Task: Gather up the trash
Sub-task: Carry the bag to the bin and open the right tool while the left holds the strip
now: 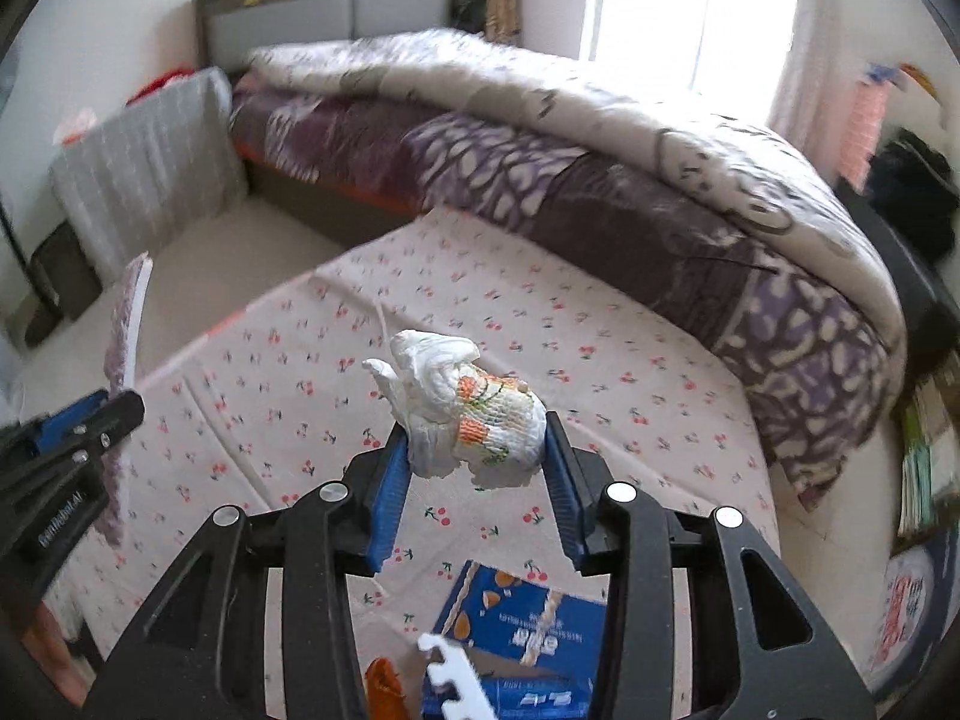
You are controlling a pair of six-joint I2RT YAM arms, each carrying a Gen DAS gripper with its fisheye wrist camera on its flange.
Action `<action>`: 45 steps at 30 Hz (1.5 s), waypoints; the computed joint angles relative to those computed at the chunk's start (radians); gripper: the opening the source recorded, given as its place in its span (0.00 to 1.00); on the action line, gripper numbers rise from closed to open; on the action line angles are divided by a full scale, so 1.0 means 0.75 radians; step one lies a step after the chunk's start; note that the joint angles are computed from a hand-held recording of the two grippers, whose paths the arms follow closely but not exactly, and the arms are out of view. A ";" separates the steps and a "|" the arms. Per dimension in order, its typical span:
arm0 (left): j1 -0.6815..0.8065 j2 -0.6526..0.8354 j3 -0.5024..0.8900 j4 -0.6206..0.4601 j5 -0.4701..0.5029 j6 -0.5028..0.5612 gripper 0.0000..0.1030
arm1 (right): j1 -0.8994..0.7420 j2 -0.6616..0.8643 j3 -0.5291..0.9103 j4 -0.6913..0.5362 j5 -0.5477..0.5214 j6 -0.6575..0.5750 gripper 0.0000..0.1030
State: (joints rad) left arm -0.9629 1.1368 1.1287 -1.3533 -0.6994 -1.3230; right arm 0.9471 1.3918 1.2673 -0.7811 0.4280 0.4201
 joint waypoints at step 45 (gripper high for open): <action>-0.602 0.817 0.763 -0.152 -0.213 -0.273 0.24 | -0.699 -1.026 -0.490 -0.337 -0.151 -0.016 0.40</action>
State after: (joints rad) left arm -1.4142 1.7498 1.7010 -1.4670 -0.8590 -1.5276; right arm 0.4228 0.6226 0.9001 -1.0336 0.3146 0.4079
